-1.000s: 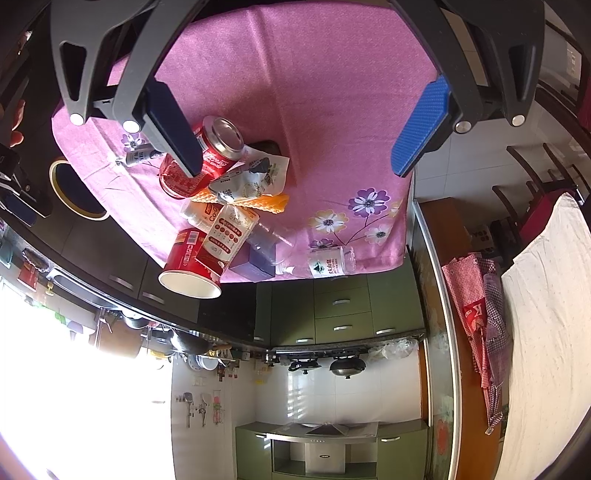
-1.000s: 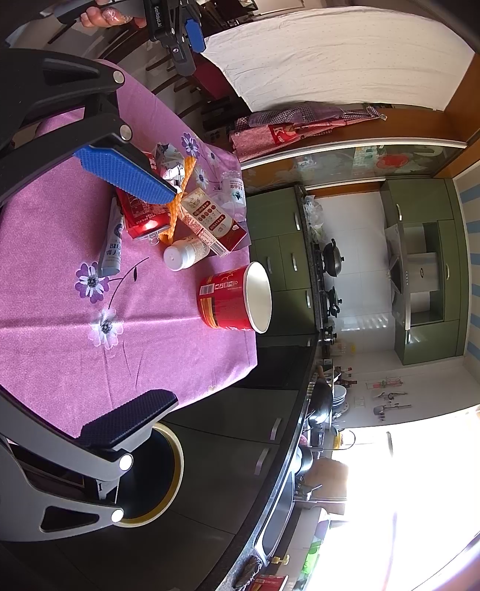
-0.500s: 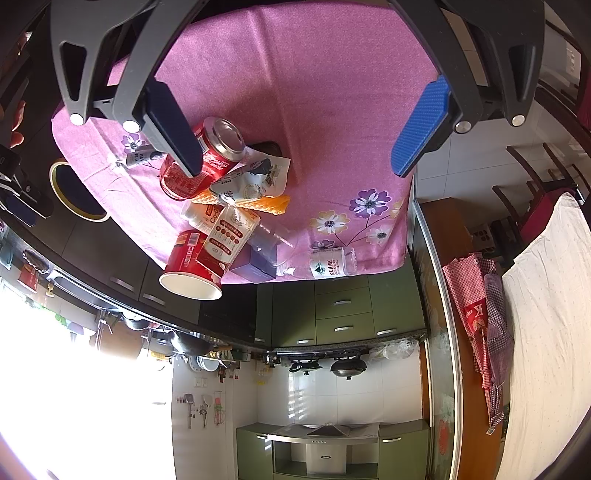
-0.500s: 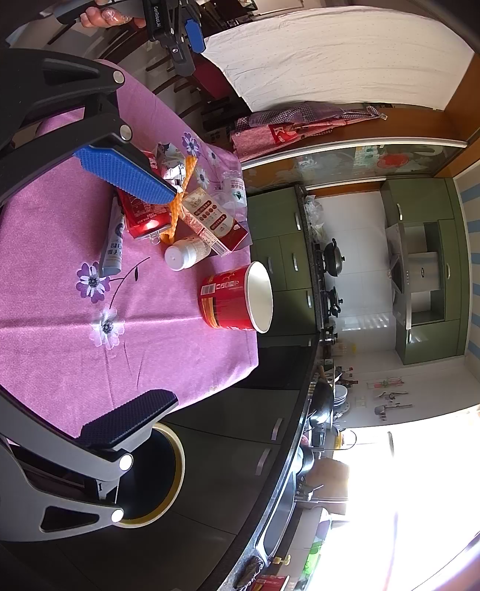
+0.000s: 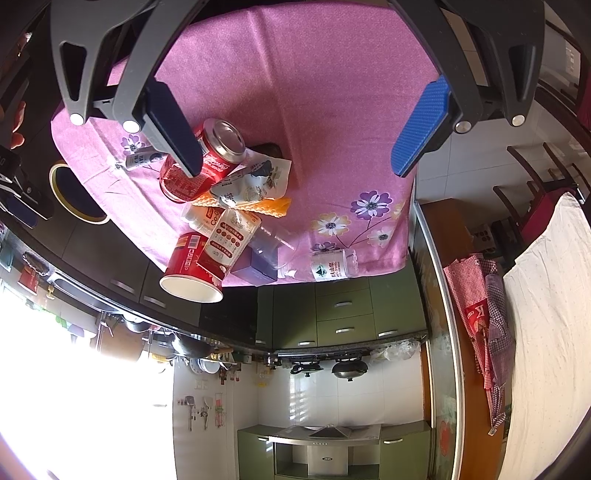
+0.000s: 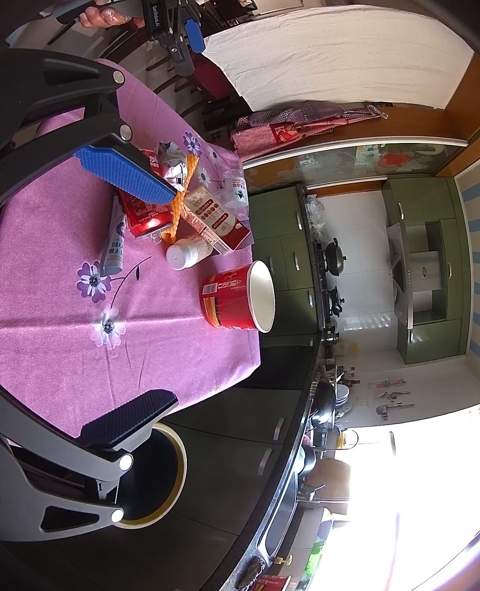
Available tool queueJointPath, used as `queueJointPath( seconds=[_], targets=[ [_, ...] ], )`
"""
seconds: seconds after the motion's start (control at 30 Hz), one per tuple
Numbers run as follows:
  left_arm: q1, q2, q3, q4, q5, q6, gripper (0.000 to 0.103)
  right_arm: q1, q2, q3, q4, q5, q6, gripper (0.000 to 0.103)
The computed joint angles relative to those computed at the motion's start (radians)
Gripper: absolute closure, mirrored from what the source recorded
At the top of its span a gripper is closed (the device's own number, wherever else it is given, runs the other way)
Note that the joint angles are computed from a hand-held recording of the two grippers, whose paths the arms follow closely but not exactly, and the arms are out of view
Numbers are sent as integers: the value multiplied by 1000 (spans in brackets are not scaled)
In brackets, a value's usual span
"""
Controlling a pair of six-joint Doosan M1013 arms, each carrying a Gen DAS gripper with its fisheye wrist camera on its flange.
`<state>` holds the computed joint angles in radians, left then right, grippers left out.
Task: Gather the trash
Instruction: 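Grasp the red paper noodle cup by its rim with the right gripper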
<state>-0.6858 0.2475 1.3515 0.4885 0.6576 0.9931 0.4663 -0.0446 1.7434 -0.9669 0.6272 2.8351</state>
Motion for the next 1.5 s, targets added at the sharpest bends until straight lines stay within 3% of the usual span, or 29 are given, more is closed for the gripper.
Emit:
queueJointPath(
  seconds=[0.23,0.37,0.47,0.53,0.6,0.8,0.83,0.93,1.13,1.4,1.5],
  targets=[
    [27,38,-65,-105,25,101,6,-37,9,-25,111,-41,-137,4],
    [56,109,-174,-115,56,117,6,-104,37,-101,347,-70,-387,4],
    [78,176,-273,-138,80,143,6,-174,84,-193,649,-44,-659,4],
    [97,235,-359,-192,114,183,6,-217,135,-275,823,29,-798,4],
    [111,293,-442,-229,148,220,6,-245,186,-349,913,99,-883,4],
    [148,422,-608,-284,215,245,6,-312,383,-624,994,371,-935,4],
    [151,437,-625,-288,228,244,6,-324,423,-679,1004,423,-931,7],
    [167,469,-656,-321,253,243,6,-344,532,-837,982,588,-903,31],
    [173,482,-650,-339,270,256,6,-377,699,-1076,983,827,-876,44],
    [168,509,-680,-341,313,286,6,-385,860,-1308,988,1057,-869,68],
    [170,515,-688,-354,324,292,6,-389,890,-1355,990,1095,-869,89]
  ],
)
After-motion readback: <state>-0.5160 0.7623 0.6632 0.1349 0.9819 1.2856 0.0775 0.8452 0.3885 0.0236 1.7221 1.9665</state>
